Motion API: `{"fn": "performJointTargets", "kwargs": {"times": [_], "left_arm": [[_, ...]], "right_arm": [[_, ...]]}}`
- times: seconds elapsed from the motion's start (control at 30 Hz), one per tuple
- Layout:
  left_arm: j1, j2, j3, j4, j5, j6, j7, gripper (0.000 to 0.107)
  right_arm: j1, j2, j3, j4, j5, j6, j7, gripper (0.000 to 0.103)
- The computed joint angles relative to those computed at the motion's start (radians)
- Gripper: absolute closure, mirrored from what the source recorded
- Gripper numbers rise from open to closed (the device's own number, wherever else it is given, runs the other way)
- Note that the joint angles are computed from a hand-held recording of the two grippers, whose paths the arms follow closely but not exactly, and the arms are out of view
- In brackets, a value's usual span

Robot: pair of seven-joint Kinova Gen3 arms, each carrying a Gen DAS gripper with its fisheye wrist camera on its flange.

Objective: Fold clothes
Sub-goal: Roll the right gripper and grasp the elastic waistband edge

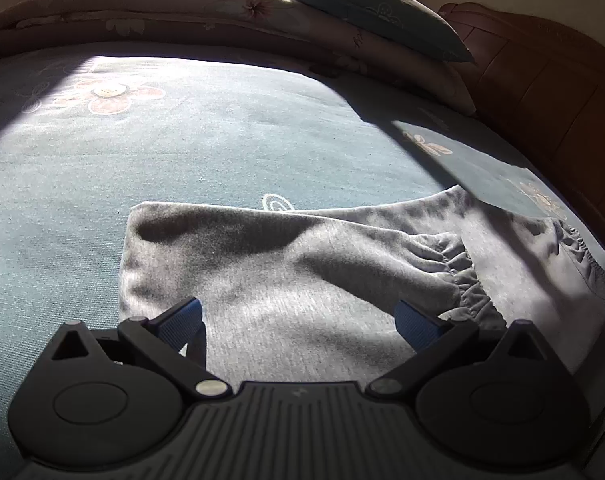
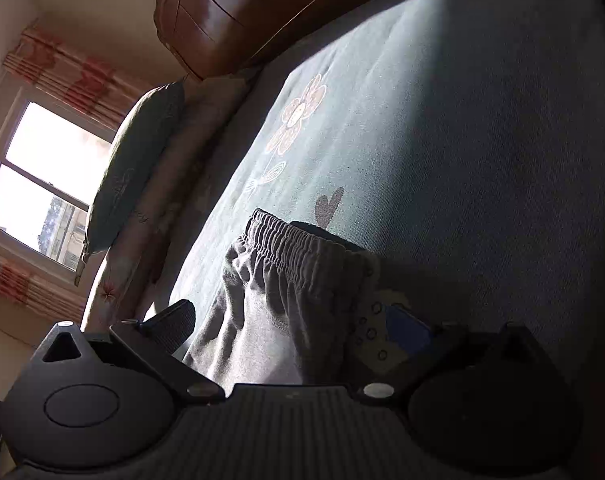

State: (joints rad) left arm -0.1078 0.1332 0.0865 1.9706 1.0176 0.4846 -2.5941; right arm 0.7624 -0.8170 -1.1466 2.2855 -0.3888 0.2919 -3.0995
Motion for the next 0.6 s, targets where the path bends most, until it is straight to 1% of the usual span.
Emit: {"fn": "performJointTargets", "kwargs": {"times": [0.03, 0.1, 0.17, 0.2, 0.23, 0.27, 0.3, 0.37, 0.4, 0.53, 0.6], "left_arm": [[0.001, 0.001, 0.001, 0.0, 0.002, -0.004, -0.002, 0.006], [0.006, 0.002, 0.004, 0.003, 0.002, -0.018, -0.002, 0.006], [0.013, 0.001, 0.008, 0.005, -0.008, -0.035, 0.0, 0.006], [0.016, 0.001, 0.01, 0.006, -0.014, -0.042, 0.0, 0.006], [0.019, 0.001, 0.012, 0.007, -0.02, -0.05, 0.0, 0.006], [0.021, 0.001, 0.014, 0.007, -0.025, -0.056, 0.001, 0.006], [0.022, 0.001, 0.016, 0.007, -0.029, -0.06, 0.002, 0.006], [0.02, 0.002, 0.019, 0.006, -0.033, -0.06, 0.001, 0.006], [0.018, 0.002, 0.02, 0.005, -0.032, -0.059, 0.001, 0.006], [0.018, 0.003, 0.023, 0.003, -0.043, -0.06, 0.005, 0.006], [0.017, 0.002, 0.024, 0.004, -0.045, -0.061, 0.002, 0.006]], "right_arm": [[0.002, 0.003, -0.008, 0.006, -0.001, -0.017, 0.002, 0.0], [0.011, 0.01, -0.024, 0.01, 0.006, -0.041, 0.015, 0.004], [0.036, 0.019, -0.037, -0.007, 0.035, -0.038, 0.049, 0.023], [0.053, 0.041, -0.044, -0.021, 0.049, -0.024, 0.07, 0.03], [0.074, 0.077, -0.054, -0.042, 0.062, 0.001, 0.092, 0.042], [0.097, 0.111, -0.066, -0.063, 0.075, 0.029, 0.114, 0.046], [0.125, 0.127, -0.083, -0.084, 0.083, 0.056, 0.127, 0.048], [0.184, 0.126, -0.12, -0.122, 0.087, 0.107, 0.143, 0.07], [0.2, 0.119, -0.127, -0.135, 0.086, 0.122, 0.155, 0.071], [0.203, 0.09, -0.112, -0.164, 0.086, 0.152, 0.222, 0.075], [0.187, 0.055, -0.091, -0.155, 0.081, 0.138, 0.244, 0.078]]}}
